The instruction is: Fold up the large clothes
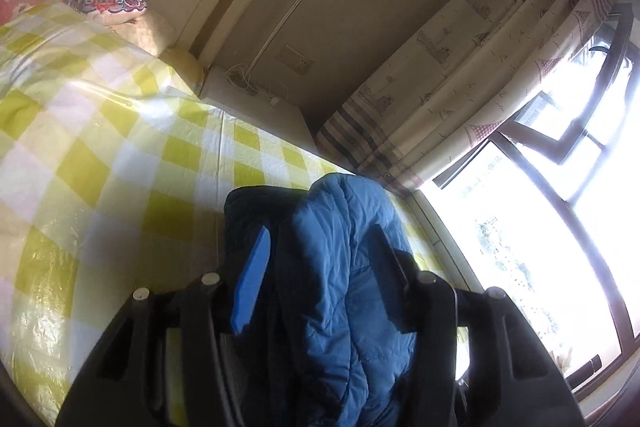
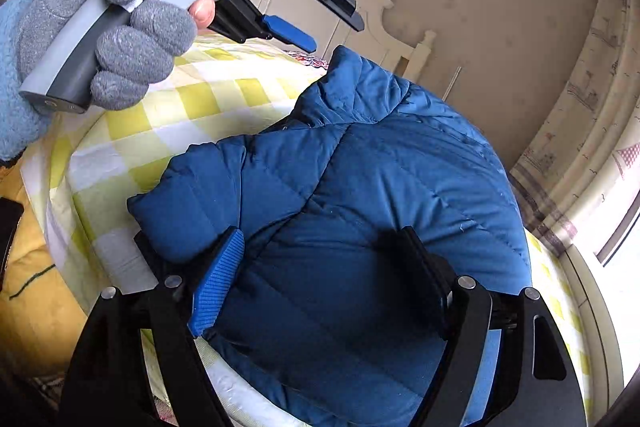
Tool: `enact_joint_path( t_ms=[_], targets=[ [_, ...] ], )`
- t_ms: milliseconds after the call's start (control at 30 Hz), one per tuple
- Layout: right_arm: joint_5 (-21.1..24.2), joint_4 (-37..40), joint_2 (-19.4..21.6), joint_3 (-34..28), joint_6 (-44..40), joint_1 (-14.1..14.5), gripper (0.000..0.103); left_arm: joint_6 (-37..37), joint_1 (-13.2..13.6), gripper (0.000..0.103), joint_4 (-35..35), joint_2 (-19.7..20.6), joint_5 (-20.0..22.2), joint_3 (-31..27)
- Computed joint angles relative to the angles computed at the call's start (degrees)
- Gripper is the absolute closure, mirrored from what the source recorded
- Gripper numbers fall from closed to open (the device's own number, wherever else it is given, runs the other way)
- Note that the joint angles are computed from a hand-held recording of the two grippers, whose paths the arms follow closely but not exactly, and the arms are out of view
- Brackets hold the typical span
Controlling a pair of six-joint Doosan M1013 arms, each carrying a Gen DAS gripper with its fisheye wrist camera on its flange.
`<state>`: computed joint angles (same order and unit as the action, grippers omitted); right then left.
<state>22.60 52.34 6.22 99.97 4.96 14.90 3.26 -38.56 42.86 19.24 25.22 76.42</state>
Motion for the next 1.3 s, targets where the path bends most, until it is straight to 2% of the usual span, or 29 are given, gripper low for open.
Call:
enact_joint_path(
  t_ms=[100,200,333,367,400,433,467,500,567,600,633,733,767,800,867,933,1000,1100,1133,1200,1300],
  targets=[
    [-0.49,1.97,-0.03,0.31,-1.72,-0.13,0.028,9.96,-1.78,0.045,-1.37,2.85,6.8,-6.36],
    [-0.97,1.33,-0.31,0.66,-1.08,0.1,0.028,19.44,-1.11,0.045,-9.65,7.04,10.63,-12.83],
    [-1.46,3.25,-0.73,1.59,-3.45,0.17,0.028,18.21,0.44,0.043,-11.67,11.6,15.96,-16.82],
    [-1.5,3.73,-0.72,1.65,-3.97,0.15,0.028,17.81,1.78,0.042,-16.15,12.18,14.83,-15.96],
    [-3.51,4.9,-0.89,2.45,-7.46,0.81,0.028,17.52,2.85,0.038,-19.89,12.28,12.24,-14.45],
    [-3.55,5.37,-0.87,2.49,-7.98,0.79,0.028,17.04,3.64,0.037,-22.03,11.96,9.14,-12.49],
    [-4.32,7.29,-0.93,2.91,-10.34,0.97,0.028,16.86,3.92,0.037,-22.92,11.8,8.12,-11.87],
    [-3.84,7.6,-0.92,2.85,-10.22,0.84,0.028,17.45,3.92,0.037,-22.86,11.89,9.12,-12.17],
    [0.27,3.03,-1.18,1.6,-5.2,-0.1,0.028,19.5,3.37,0.036,-21.37,13.02,13.91,-14.8],
    [0.27,3.03,-1.18,1.6,-5.2,-0.1,0.029,20.26,3.23,0.036,-20.93,13.59,15.58,-15.87],
    [2.88,4.21,-2.27,1.67,-5.74,-1.5,0.03,20.88,3.28,0.035,-21.21,13.8,16.12,-16.2],
    [5.1,13.04,-4.09,2.52,-8.13,-5.12,0.03,21.45,3.77,0.035,-22.77,13.19,14.11,-14.77],
    [6.79,13.91,-3.93,2.35,-9.3,-5.69,0.03,21.33,3.88,0.035,-22.96,13.01,13.34,-14.26],
    [7.71,16.82,-4.25,2.28,-7.48,-7.86,0.03,21.13,3.96,0.035,-23.04,12.89,12.74,-13.88],
    [10.32,14.97,-3.27,1.33,-3.23,-9.57,0.03,20.61,3.87,0.035,-22.56,12.74,12.72,-13.71],
    [14.01,10.47,-0.94,0.18,0.36,-10.39,0.03,20.24,3.7,0.034,-21.8,12.77,13.32,-13.9],
    [15.18,12.25,-0.56,0.69,-2.19,-10.93,0.029,19.75,3.49,0.033,-20.92,12.7,13.52,-13.85],
    [19.3,0.35,-0.27,-3.37,6.84,-10.49,0.03,18.69,3.2,0.032,-19.42,12.7,14.27,-13.89],
    [20.42,0.08,-0.08,-4.57,6.63,-10.71,0.03,18.13,3.21,0.032,-19.22,12.57,14.06,-13.61],
    [19.07,5.16,0.44,-6.16,3.31,-11.48,0.03,17.15,3.31,0.032,-19.08,12.26,13.12,-12.92],
    [20.35,10.28,3.94,-11.26,2.09,-12.09,0.03,15.36,3.08,0.031,-17.6,12.04,13.26,-12.52]
  ],
)
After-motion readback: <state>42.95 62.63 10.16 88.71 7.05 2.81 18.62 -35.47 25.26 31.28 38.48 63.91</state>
